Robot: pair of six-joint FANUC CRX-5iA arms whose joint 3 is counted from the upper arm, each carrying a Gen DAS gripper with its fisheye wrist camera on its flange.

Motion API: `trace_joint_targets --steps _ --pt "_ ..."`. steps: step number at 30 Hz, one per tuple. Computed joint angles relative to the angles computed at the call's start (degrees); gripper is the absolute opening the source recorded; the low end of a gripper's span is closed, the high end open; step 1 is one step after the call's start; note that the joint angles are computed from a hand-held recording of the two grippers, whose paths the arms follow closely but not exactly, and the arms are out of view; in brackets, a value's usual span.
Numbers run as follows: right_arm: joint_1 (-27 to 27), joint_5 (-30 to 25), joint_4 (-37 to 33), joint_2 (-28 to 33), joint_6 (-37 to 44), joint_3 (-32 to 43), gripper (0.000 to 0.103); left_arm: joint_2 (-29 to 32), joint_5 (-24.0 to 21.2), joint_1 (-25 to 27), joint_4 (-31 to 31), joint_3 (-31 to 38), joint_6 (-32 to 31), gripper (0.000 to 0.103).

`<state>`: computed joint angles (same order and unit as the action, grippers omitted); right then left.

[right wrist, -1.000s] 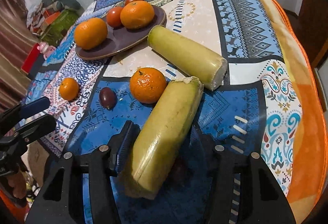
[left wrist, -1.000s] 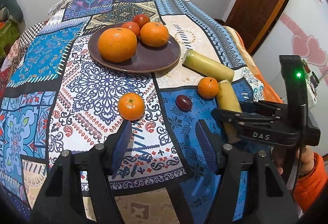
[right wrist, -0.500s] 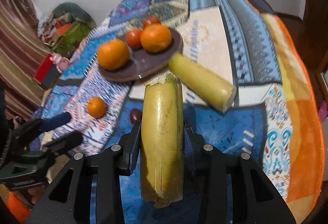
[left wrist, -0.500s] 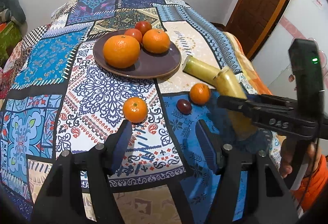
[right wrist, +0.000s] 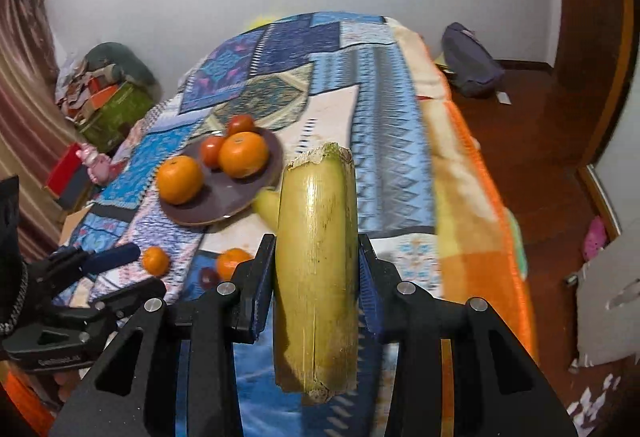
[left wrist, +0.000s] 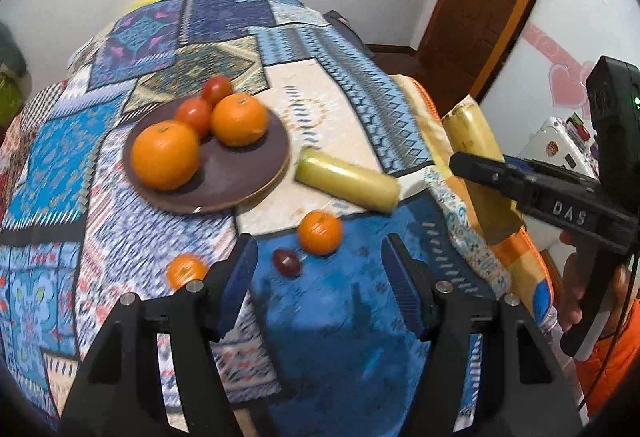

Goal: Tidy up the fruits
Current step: 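Grasp the yellow corn cob with the right tool and lift it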

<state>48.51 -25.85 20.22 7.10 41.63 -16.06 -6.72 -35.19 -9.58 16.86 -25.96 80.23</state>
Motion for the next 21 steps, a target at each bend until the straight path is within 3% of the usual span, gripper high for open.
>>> trace_joint_targets --steps 4,8,13,17,21 --pt "-1.35 -0.25 -2.13 0.25 2.52 0.46 0.035 4.6 -0.11 -2.32 -1.86 4.58 2.53 0.064" --pt "-2.36 0.14 -4.97 0.66 5.38 0.94 0.035 10.72 -1.9 -5.08 -10.92 12.24 13.02 0.064" --pt "-3.08 0.93 -5.02 0.75 6.5 0.08 0.035 17.91 -5.29 -6.86 -14.68 19.18 18.2 0.064" --pt "-4.1 1.13 -7.65 1.36 8.37 0.72 0.035 21.44 -6.04 -7.56 -15.77 21.95 21.19 0.064" --pt "-5.02 1.03 -9.88 1.92 10.02 1.53 0.035 22.73 -4.49 -6.77 -12.19 21.79 19.71 0.065"
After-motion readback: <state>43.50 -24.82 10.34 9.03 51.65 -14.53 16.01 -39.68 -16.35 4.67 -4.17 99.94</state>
